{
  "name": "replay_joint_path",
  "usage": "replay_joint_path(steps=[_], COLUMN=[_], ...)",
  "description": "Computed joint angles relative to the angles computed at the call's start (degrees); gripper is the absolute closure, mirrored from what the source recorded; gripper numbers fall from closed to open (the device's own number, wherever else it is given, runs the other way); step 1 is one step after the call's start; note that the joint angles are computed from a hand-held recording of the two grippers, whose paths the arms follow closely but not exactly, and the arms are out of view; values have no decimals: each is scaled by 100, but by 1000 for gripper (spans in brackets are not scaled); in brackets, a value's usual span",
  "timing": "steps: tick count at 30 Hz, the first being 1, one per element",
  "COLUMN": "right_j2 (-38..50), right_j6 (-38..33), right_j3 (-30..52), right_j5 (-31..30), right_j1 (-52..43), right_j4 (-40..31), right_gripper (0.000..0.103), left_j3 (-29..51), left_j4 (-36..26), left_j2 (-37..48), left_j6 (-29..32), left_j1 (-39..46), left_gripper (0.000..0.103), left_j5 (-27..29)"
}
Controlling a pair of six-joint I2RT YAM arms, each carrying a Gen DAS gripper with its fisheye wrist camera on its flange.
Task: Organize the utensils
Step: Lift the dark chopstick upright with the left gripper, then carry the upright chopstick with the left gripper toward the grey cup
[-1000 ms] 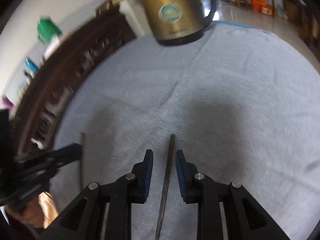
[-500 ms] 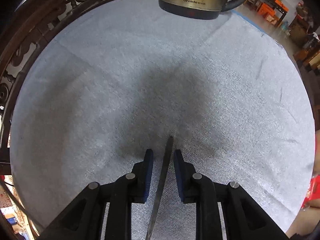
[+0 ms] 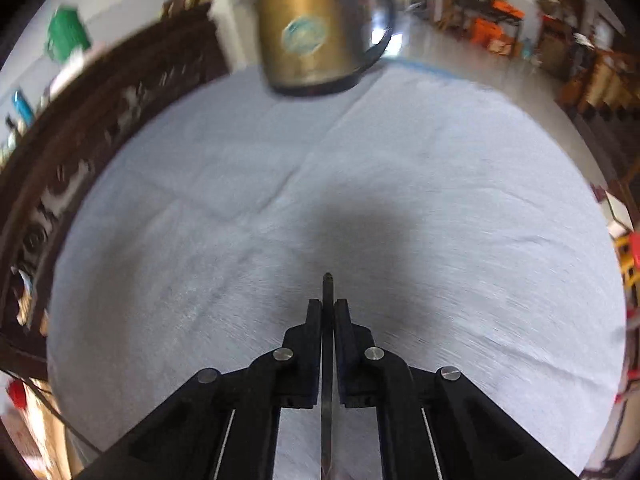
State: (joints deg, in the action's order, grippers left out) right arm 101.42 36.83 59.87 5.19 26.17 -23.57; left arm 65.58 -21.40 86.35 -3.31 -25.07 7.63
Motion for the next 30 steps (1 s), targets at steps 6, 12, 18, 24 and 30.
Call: replay_joint_path(steps=[6,12,18,24,30], right_j2=[-2488,-4540,-4155,-3195,-3513], right_j6=[671,2001,5251,7570,7727], right_j3=[-1415,-1528,-522,240,-163], right_j5=[872,2983,5201,5764,5534], right_j1=[138,1869,4511,5580,5636], right_j4=[-140,-1750,-4425,-6363,-6118], right_gripper=[96,96,96,96,96], left_j3=[-722,-1444,-1693,-1835,-1319], left_j4=[135,215,-102,-88,-317], left_j2=[-1090,-2278,-2940,-2916,-1504], left_j6=[-43,-167,-400,-428,-409], left_j1=[-189,-484,-680,-559,572], left_gripper=[98,98,98,98,98], left_j5=[-286,-627,-780,-748,43])
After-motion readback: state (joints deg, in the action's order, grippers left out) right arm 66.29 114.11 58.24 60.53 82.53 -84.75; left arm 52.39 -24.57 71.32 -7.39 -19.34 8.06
